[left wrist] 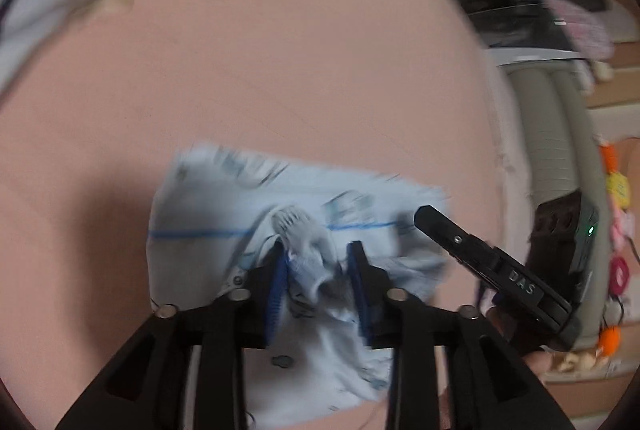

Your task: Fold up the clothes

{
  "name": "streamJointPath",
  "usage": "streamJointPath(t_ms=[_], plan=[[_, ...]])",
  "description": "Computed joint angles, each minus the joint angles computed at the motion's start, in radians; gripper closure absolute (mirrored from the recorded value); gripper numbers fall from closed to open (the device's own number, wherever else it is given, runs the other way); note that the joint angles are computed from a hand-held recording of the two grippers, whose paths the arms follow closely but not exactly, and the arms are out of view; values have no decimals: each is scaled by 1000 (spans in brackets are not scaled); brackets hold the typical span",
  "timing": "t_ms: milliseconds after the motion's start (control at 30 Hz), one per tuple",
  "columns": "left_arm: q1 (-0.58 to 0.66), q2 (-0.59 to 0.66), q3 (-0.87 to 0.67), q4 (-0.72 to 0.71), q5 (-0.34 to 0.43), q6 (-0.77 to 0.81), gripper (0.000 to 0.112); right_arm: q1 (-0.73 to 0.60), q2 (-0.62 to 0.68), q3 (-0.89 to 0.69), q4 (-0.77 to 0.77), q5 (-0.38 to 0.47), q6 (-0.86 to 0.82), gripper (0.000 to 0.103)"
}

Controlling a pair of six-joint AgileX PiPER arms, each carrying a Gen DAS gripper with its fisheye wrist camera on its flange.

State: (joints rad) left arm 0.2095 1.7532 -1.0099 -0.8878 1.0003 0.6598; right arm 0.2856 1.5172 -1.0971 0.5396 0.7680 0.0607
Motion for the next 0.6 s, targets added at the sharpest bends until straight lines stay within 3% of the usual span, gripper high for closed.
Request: streamJointPath(t_ms=[33, 67, 167, 200, 267, 300, 367, 467, 600], plan=[[18, -45, 18, -5, -24, 16, 40, -6, -53, 23, 17, -26, -24, 95], [36, -88, 34, -10, -46, 33, 33, -6, -103, 37, -5, -42, -18, 95], [63, -188, 88, 20, -100, 109, 33, 91, -196, 35, -268, -24, 154, 95], [57, -216, 105, 45, -117, 135, 35, 142, -200, 27, -355, 7, 182, 95], [-51, -256, 134, 203, -187, 112, 78, 227, -149, -7, -421, 107, 126, 95], [-103, -260, 147, 269, -213, 96, 83, 259, -103, -28, -430, 155, 89, 95], [-170, -237, 168, 322, -238, 111, 84, 308, -16, -56, -456, 190, 66, 95], [-261, -169, 170, 394, -346, 37, 84, 320, 78, -90, -468, 141, 99, 95], [-220, -141, 146, 323, -389, -45, 84, 287, 85, -108, -487, 39, 210, 95]])
